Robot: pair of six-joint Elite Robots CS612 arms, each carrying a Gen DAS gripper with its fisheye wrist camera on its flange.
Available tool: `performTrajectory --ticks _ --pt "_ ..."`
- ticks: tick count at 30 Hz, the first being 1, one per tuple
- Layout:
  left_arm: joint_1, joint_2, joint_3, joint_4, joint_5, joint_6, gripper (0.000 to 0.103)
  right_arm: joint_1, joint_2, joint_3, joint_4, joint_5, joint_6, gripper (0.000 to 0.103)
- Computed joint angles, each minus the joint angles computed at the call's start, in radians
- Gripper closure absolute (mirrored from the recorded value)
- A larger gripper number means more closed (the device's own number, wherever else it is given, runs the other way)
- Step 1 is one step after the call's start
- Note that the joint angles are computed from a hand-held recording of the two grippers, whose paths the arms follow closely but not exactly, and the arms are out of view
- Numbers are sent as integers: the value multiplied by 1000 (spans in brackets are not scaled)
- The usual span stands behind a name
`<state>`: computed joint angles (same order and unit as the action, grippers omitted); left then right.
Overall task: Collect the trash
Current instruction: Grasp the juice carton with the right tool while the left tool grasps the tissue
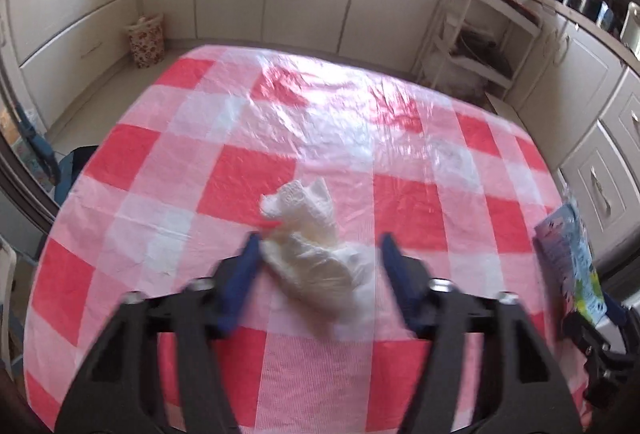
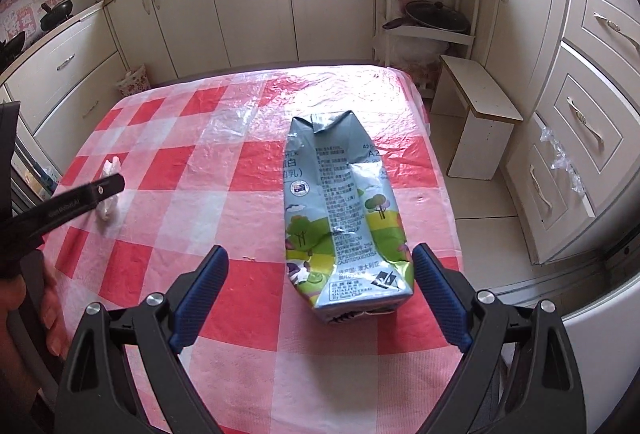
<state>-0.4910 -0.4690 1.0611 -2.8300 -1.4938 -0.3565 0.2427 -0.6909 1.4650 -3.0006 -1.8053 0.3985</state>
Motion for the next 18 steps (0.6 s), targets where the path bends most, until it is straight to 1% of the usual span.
performTrajectory --ticks 1,2,4,5,6,10,15,18 --pt "-4 -4 13 -17 20 18 72 -1 1 -1 2 2 1 14" --pt "-2 -8 27 -31 9 33 74 -2 3 -3 4 4 2 14" --pt "3 -27 68 -62 -17 37 85 -4 6 -3 -3 10 4 17" --pt "5 -42 96 -78 -20 47 87 -6 7 -3 -5 19 4 27" --pt "6 -54 120 -91 -25 54 89 -8 9 -4 -2 30 6 42" --pt "13 -113 236 -142 -65 69 90 -15 7 2 -20 102 8 43" --pt "24 -193 400 -236 -129 58 90 -4 -9 19 -61 167 -6 44" --pt "29 -233 486 -292 -154 49 90 5 -24 48 -95 222 2 44"
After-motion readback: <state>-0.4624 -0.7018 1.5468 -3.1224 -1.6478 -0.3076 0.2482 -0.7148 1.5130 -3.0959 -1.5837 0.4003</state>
